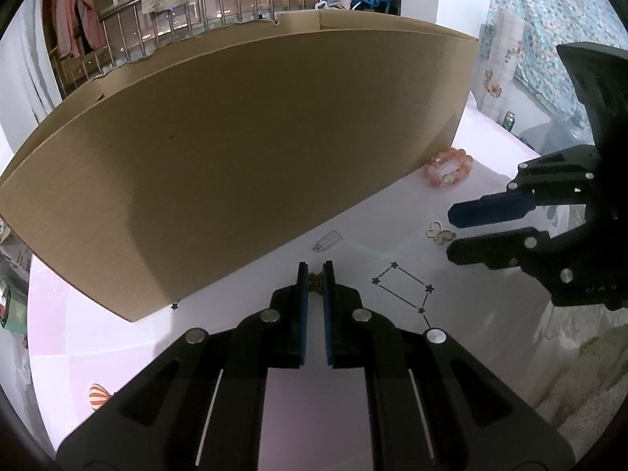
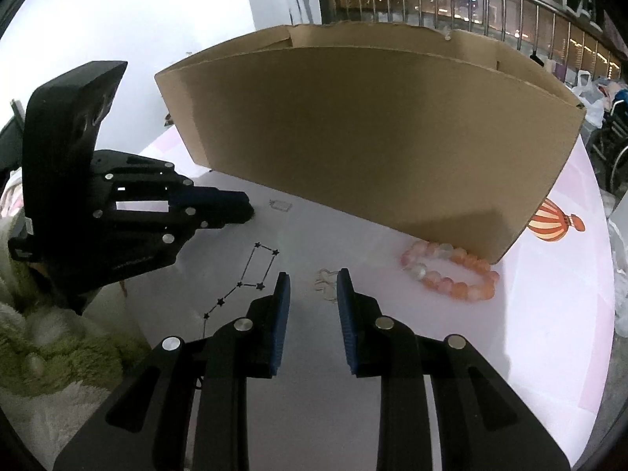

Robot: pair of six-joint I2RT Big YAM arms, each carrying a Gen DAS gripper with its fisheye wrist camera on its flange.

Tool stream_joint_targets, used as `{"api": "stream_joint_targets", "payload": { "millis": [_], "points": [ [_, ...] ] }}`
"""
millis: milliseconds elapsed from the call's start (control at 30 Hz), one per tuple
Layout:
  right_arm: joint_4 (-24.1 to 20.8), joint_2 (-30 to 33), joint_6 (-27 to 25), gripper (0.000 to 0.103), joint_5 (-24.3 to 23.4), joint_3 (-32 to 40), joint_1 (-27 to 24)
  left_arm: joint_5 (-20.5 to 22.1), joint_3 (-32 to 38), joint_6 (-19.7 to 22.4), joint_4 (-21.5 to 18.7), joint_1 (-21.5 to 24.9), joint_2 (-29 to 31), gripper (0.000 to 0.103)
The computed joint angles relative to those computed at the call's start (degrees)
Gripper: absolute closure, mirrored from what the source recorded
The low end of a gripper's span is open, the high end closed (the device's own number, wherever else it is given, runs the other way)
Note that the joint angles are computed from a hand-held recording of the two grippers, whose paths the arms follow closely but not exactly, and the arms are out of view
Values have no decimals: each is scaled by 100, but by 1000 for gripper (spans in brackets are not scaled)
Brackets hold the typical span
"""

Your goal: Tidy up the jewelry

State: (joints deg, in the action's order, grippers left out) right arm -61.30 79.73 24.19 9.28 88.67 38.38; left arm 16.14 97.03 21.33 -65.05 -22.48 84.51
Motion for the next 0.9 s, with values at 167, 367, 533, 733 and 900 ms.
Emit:
{"api": "stream_joint_targets", "payload": {
  "millis": [167,367,533,733,900],
  "points": [
    [34,22,58,78,-202,0,-14,15,1,-12,-9,10,2,97],
    [211,6,163,78,-418,-59,-42,22,14,-23,-18,25,12,97],
    [271,10,79,78,-313,-52,-32,20,13,-21,-19,28,10,97],
    [195,-47,-80,78,-12,-44,-37,23,16,-24,-20,32,11,97],
    [24,93,-336,78,33,104,10,22,14,-20,-22,31,10,97]
  ]
}}
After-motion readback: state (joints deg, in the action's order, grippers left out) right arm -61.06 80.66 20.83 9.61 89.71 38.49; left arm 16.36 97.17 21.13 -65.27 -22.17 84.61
